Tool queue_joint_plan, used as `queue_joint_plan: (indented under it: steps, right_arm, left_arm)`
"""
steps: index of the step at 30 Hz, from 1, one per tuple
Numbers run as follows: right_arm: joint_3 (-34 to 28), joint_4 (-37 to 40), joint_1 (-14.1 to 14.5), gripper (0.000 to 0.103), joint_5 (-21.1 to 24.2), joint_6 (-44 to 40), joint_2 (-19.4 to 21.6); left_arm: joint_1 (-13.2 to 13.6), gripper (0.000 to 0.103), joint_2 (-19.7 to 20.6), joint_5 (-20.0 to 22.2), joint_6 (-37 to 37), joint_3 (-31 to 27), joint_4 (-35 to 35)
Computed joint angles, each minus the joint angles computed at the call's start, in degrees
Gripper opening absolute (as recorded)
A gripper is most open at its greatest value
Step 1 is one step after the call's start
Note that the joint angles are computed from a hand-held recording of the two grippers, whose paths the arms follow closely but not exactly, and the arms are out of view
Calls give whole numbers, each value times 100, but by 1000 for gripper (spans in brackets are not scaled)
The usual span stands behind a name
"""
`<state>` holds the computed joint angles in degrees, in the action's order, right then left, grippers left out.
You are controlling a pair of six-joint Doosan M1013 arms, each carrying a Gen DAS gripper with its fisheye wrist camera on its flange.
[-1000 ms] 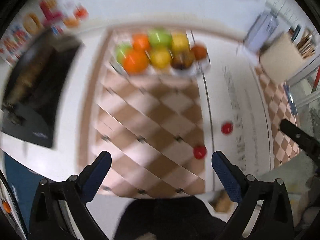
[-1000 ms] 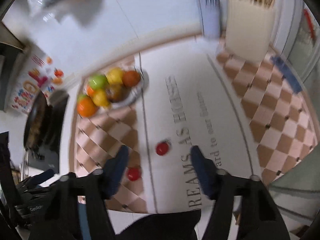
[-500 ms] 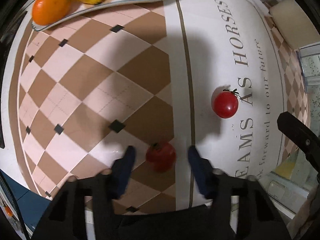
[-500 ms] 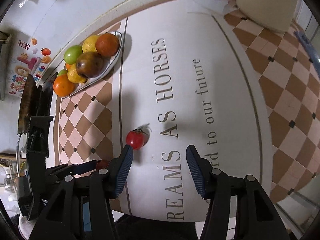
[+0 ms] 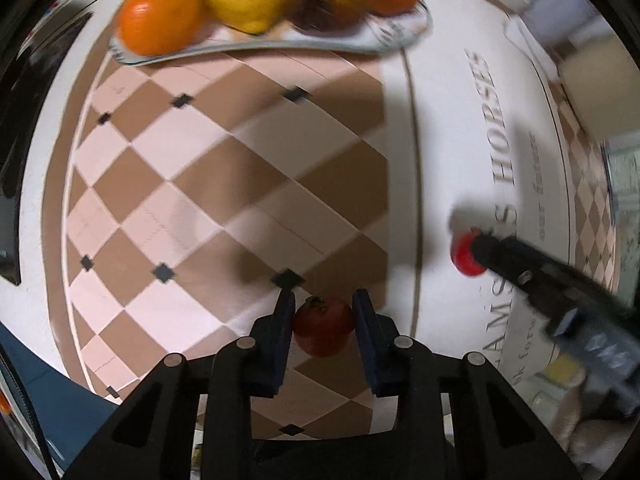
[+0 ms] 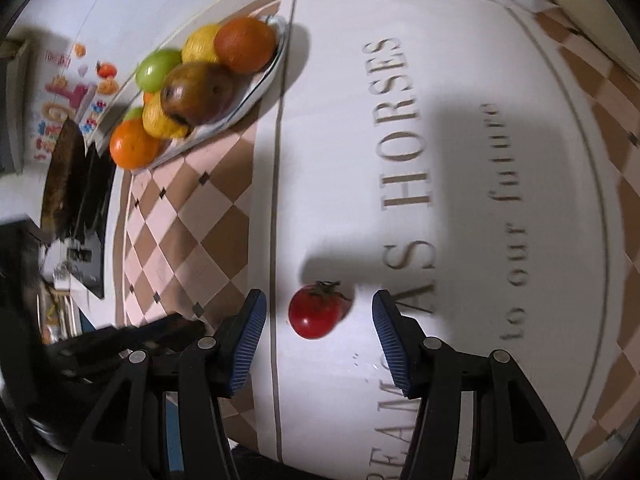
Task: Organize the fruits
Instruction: 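Reach down and grasp a cherry tomato with the left tool while the right tool grasps the other, then carry the cherry tomatoes onto the plate and open both tools to release them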
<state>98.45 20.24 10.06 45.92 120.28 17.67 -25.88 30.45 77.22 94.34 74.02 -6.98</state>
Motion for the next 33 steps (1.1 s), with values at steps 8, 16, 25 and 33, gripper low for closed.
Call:
queue_joint_plan:
  steps: [8, 16, 25, 33]
  right_arm:
    - [-140, -415, 139, 32, 45, 58, 104]
    - [-336, 285, -108, 32, -362, -345, 146]
    - [-873, 1303, -489, 32, -697, -1118, 571]
    - [-1321, 1604, -589, 33, -330, -1445, 999]
  left_arm:
    - [270, 27, -8, -99, -439, -318, -304]
    - [612, 27, 536, 58, -904, -1383, -820]
    - [678, 27, 1401, 523, -1841, -2569, -1491]
    - [639, 28, 1612, 671, -2083, -2790, -1427]
